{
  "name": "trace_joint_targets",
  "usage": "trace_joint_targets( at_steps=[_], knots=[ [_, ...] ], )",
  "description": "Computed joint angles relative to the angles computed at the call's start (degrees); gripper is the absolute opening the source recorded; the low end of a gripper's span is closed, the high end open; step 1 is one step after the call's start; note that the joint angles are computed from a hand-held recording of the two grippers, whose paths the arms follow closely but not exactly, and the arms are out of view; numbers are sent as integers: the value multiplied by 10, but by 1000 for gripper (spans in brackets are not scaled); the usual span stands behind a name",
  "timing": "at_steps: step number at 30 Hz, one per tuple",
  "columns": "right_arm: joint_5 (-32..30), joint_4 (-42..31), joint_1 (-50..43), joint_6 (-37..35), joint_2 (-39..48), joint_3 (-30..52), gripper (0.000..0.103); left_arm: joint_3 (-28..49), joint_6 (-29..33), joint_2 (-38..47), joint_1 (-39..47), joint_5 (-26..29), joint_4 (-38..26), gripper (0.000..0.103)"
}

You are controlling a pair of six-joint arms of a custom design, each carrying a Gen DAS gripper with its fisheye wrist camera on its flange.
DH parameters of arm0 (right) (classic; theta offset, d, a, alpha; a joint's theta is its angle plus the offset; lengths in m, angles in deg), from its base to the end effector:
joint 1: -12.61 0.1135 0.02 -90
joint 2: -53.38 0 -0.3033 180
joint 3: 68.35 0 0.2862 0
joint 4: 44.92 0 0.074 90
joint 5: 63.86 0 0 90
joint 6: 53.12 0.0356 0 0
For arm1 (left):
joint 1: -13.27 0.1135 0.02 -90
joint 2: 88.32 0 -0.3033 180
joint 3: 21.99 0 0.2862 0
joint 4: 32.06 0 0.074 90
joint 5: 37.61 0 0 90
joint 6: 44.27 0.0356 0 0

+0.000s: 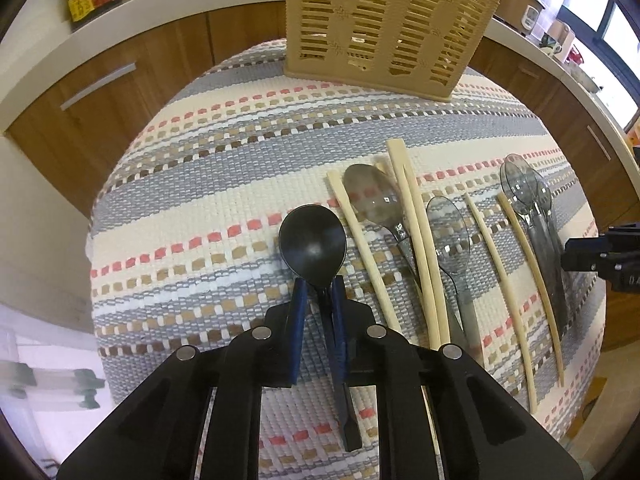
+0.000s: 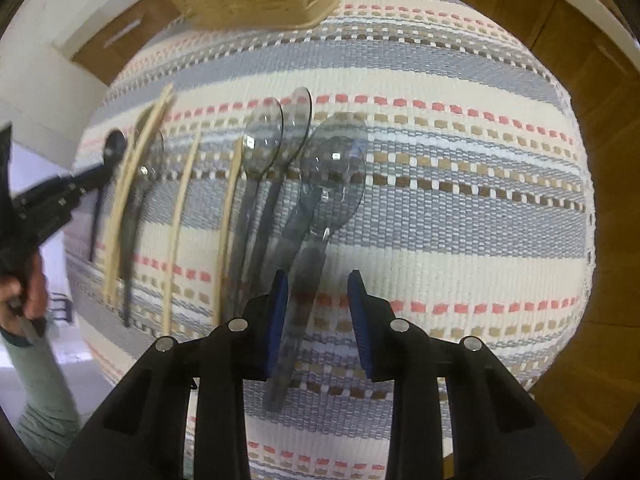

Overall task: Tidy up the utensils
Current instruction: 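Grasp the black spoon with the left tool while the right tool grasps a clear spoon, then carry both spoons to the beige holder and lower them in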

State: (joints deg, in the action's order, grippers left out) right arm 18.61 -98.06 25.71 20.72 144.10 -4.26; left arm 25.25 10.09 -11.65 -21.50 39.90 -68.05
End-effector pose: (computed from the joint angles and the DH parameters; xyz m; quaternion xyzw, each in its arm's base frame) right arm 0.2902 0.0723 0.1809 -0.2567 0.9602 0.0630 0.0907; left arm 0.2053 -0.1332 0.1691 -0.0305 0.9711 -0.0351 0.2342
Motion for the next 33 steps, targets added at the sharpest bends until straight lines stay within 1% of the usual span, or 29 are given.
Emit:
trace_joint_targets(
  at_steps=[2, 6, 9, 11, 12, 13, 15, 16, 17, 18, 20, 22, 24, 28, 30, 33],
  knots=[
    [20, 8, 17, 4, -2, -5, 28, 1, 3, 0, 0, -2, -3, 12],
    [37, 5, 34, 27, 21, 20, 28, 4, 3, 5, 0, 0, -4, 12],
    [67, -2, 51, 38, 72, 77, 28, 16, 8, 13, 5, 9, -15, 16],
    [70, -18, 53, 32, 96, 111, 27, 28, 15, 22, 8, 17, -27, 18],
    [70, -21, 55, 28, 101, 121, 16, 35, 16, 29, 8, 17, -32, 18],
    [63, -23, 53, 21, 107, 127, 10, 45, 18, 36, 9, 19, -41, 19],
    [63, -22, 53, 17, 124, 146, 10, 56, 20, 48, 10, 19, -49, 20],
    [58, -16, 49, 13, 119, 137, 10, 64, 23, 57, 8, 13, -53, 20],
    [52, -16, 47, 12, 121, 142, 10, 70, 24, 65, 5, 5, -56, 18],
    [51, -14, 45, 12, 125, 148, 10, 76, 20, 72, -5, -10, -61, 13],
    [57, 3, 40, 9, 114, 139, 10, 91, 10, 93, -30, -56, -76, 5],
    [58, 12, 37, 7, 117, 152, 10, 93, 3, 97, -41, -70, -72, 5],
    [50, 25, 30, 7, 114, 155, 10, 83, -2, 80, -41, -66, -50, 5],
    [48, 51, 32, 3, 87, 159, 10, 71, 0, 25, -31, -77, -17, 5],
    [34, 60, 33, 1, 77, 172, 10, 73, 4, 2, -24, -81, -9, 5],
    [-1, 79, 26, -3, 37, 157, 10, 85, 27, -33, -12, -97, 12, 5]
  ],
)
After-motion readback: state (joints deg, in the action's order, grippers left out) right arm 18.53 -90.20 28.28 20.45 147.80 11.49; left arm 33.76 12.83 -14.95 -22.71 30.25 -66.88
